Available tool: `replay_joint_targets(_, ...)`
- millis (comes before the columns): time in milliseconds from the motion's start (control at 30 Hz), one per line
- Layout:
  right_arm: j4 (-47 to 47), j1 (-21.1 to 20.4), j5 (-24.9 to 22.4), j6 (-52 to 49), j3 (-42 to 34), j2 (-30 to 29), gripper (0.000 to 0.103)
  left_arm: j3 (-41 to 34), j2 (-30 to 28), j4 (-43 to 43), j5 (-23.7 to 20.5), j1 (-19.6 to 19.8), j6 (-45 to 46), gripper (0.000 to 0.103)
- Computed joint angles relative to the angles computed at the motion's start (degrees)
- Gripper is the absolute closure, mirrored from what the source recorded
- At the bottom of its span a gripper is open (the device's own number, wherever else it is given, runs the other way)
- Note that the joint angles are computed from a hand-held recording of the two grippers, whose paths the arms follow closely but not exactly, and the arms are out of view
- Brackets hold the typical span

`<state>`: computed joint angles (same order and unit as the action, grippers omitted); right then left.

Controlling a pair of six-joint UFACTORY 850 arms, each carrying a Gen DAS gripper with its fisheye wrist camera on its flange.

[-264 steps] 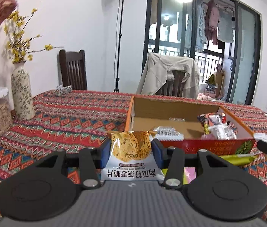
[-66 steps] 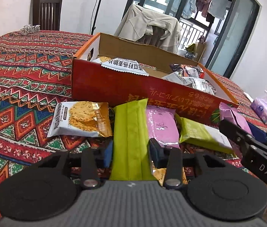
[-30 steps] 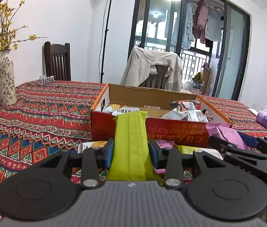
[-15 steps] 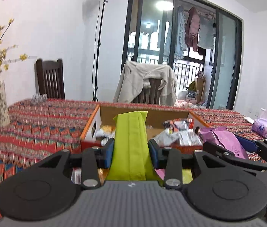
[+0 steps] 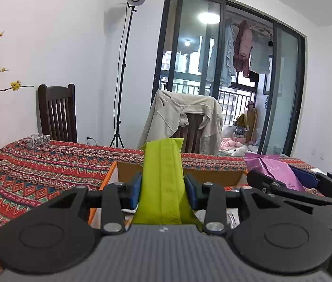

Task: Organize snacks
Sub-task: 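Carry the pink and green packets over the orange box, then open both tools to drop the packets into the box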

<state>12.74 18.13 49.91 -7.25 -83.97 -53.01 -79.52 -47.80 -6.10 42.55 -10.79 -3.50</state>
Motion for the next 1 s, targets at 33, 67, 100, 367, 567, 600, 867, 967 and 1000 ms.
replay_joint_targets(33, 0.43, -0.13, -0.79, -0.18, -1.54, -0.78, 0.043, -1.37, -0.74, -0.09, -0.6, 0.1, -0.19, 0.064)
replay_joint_targets(67, 0.75, -0.27, -1.49, -0.28, -2.98, -1.55, 0.043, -2.94, -1.58, -0.41, -1.29, 0.15, -0.23, 0.064)
replay_joint_targets(100, 1.13, -0.41, -2.08, -0.4, -4.43, -2.39, 0.043, -4.22, -2.29, -0.56, -1.81, 0.27, -0.31, 0.064)
replay_joint_targets(367, 3.36, -1.29, -4.37, -0.89, -12.9, -8.93, 0.043, -13.78, -8.95, -3.82, -4.7, 0.83, 2.02, 0.064)
replay_joint_targets(567, 2.76, -1.41, -4.89, -1.79, -13.28, -9.48, 0.043, -15.19, -10.53, -5.69, -6.3, 0.99, 5.27, 0.064)
replay_joint_targets(600, 2.94, -1.42, -5.21, -1.9, -13.31, -9.52, 0.043, -15.24, -10.65, -5.43, -6.41, 1.08, 4.92, 0.064)
replay_joint_targets(867, 3.64, -1.38, -5.97, -2.05, -13.22, -9.55, 0.043, -16.36, -11.68, -5.33, -7.28, 1.19, 5.02, 0.063)
replay_joint_targets(967, 2.84, -1.64, -7.49, -0.81, -13.73, -9.68, 0.036, -16.59, -12.03, -4.55, -7.11, 1.28, 4.2, 0.045)
replay_joint_targets(1000, 2.84, -1.71, -7.93, -0.5, -13.8, -9.69, 0.022, -16.52, -12.13, -6.48, -6.41, 1.06, 5.87, 0.023)
